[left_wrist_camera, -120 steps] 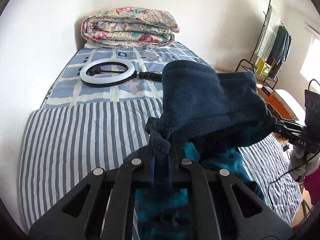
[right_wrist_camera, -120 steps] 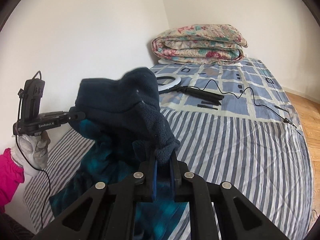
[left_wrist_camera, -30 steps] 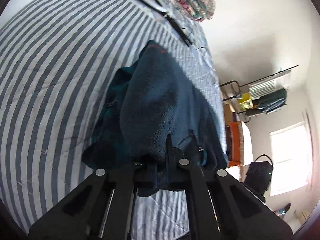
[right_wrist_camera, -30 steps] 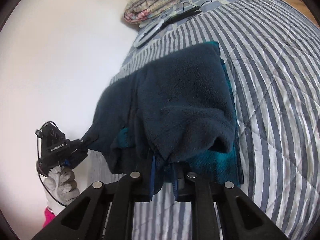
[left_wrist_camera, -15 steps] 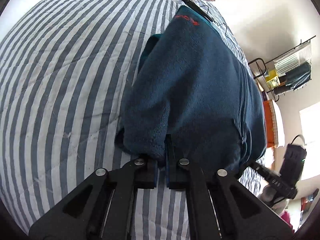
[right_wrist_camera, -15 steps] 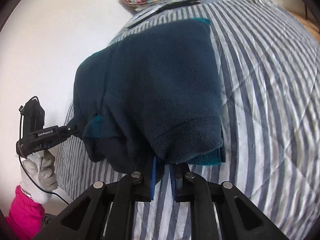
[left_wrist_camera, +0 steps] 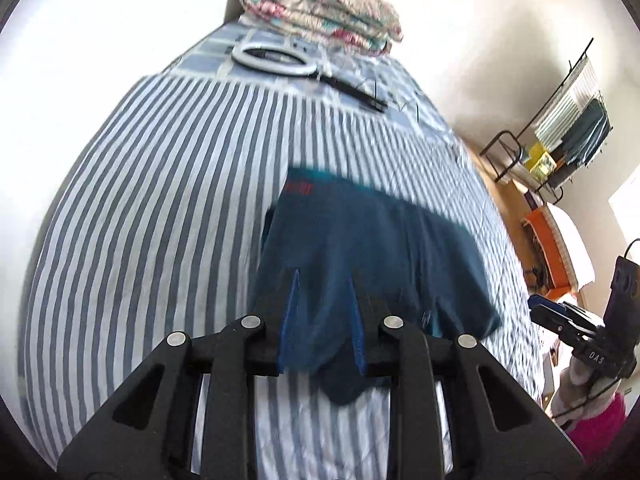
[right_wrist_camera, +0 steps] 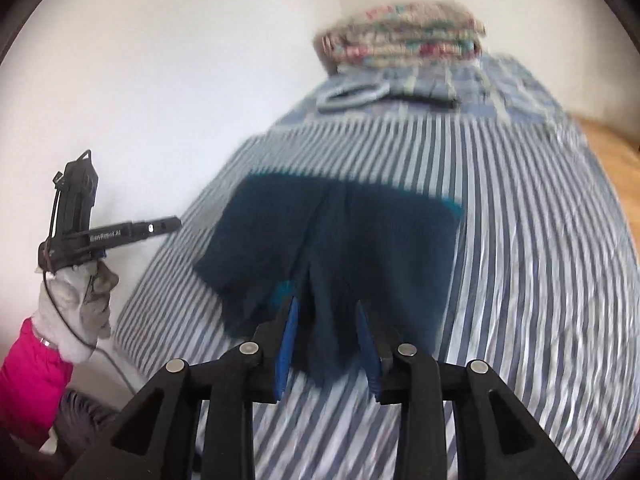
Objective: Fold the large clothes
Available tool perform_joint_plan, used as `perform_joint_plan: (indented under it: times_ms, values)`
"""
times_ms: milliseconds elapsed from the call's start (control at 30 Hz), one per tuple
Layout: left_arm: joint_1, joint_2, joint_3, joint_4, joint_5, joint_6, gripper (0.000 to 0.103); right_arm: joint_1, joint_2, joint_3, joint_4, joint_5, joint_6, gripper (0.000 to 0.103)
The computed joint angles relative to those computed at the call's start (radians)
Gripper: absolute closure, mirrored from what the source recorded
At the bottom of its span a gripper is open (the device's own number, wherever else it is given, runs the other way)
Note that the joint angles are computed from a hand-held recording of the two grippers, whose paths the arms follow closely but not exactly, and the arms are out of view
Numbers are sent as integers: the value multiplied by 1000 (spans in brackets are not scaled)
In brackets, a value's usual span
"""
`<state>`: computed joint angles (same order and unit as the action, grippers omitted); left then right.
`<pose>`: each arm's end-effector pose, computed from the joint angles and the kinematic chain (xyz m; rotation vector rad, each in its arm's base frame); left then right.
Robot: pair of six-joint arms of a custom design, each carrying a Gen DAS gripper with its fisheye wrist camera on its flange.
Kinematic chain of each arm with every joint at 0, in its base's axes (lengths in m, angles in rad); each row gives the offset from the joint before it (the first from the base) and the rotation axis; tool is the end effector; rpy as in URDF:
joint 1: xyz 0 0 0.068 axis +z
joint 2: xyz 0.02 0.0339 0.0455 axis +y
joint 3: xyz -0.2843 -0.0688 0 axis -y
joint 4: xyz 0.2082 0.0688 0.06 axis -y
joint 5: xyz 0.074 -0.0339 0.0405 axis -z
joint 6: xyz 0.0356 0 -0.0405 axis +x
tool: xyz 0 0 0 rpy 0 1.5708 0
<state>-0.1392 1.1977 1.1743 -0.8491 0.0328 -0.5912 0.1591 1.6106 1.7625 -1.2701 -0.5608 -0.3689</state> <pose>0.1943 -0.0284 0.3494 -0.5406 2.4171 -0.3600 0.2671 0.0620 0.3947 -0.8317 2.4264 0.6713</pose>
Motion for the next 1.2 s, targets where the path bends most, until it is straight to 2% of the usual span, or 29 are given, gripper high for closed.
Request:
perform_joint_plan:
  times_ms: [133, 200, 333, 433, 500, 533, 600, 667, 700, 733, 833, 900, 1000, 1133, 1200]
  values:
    - [20, 201, 148, 72, 13, 62, 80, 120, 127, 110, 145, 14, 188, 69]
    - [17, 298, 204, 104, -3, 96, 80, 190, 199, 171, 204, 78, 211, 71]
    - [36, 445, 245, 172, 18, 119, 80, 253, 354, 299, 214, 142, 241, 73]
    - [50, 505, 173, 243, 17, 122, 80, 254, 421, 288, 239, 145, 257, 73]
    - [61, 500, 69, 327, 10, 135, 80, 254, 422, 200, 268, 155, 246, 74]
    - [77, 494, 1, 387, 30, 145, 80, 255, 405, 140, 285, 156, 236, 78]
    - [100, 482, -138, 526, 83, 139, 80, 256, 375, -9, 362, 173, 204, 81]
    - [98, 467, -232, 644, 88, 149, 80, 257, 345, -136, 449, 187, 186, 83]
    - [94, 461, -241, 654, 80, 164, 80, 257, 336, -162, 480, 187, 188, 83]
    - [93, 455, -231, 633, 79, 166, 80, 256, 339, -143, 456, 188, 191, 83]
    - [107, 395, -193, 554, 92, 163, 81, 244, 369, -21, 322, 169, 175, 82]
    - [125, 332, -188, 513, 116, 163, 81, 227, 339, 6, 267, 141, 141, 82]
    - [129, 238, -189, 438, 126, 164, 80, 174, 262, -18, 232, 103, 79, 75]
    - [77, 187, -214, 404, 157, 172, 80, 127, 222, -27, 159, 97, 7, 74]
    - [27, 200, -238, 413, 110, 185, 80, 120, 209, -63, 138, 113, -33, 74]
